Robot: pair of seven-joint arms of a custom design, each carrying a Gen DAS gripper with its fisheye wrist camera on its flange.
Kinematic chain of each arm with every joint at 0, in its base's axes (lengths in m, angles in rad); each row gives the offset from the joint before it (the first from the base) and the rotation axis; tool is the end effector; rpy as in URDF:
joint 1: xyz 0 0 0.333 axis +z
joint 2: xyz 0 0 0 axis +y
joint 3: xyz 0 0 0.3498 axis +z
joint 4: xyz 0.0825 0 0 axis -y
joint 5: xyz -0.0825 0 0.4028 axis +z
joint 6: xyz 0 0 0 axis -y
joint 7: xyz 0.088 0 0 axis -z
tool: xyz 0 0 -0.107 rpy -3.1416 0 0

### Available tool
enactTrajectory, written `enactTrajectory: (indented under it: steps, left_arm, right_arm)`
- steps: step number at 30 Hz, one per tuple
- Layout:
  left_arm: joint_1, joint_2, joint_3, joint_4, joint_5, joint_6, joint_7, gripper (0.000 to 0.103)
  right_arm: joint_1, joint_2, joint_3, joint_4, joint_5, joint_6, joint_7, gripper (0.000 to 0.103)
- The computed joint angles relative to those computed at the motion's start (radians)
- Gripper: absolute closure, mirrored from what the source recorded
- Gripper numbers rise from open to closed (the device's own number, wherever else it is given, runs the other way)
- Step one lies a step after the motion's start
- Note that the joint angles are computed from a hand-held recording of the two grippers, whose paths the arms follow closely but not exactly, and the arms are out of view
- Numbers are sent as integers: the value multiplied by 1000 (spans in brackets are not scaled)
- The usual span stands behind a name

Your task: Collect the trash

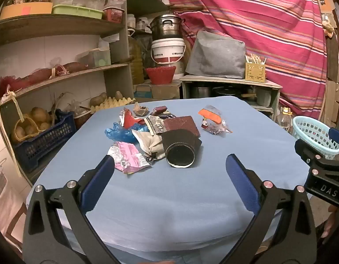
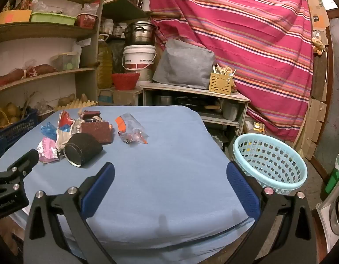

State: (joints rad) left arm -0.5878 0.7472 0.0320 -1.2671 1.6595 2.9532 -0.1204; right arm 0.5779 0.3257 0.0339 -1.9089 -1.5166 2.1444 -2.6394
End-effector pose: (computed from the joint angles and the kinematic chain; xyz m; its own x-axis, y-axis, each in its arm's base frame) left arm 0.6441 -0.4871 0.3765 -0.3705 -0.9261 -0.0710 -0.3502 0.2101 -0.9128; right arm 0.5659 0.3437 0.3714 -0.4736 -0.8794 0.0497 -0.3561 0.1395 -0.9240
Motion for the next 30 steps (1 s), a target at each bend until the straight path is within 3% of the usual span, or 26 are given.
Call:
enactTrajectory:
  steps: [30]
  left_arm:
    - [1,0,-3,1,7,-3,-2,5]
  right_arm:
    - [0,-1,0,-3,-2,0,6,4]
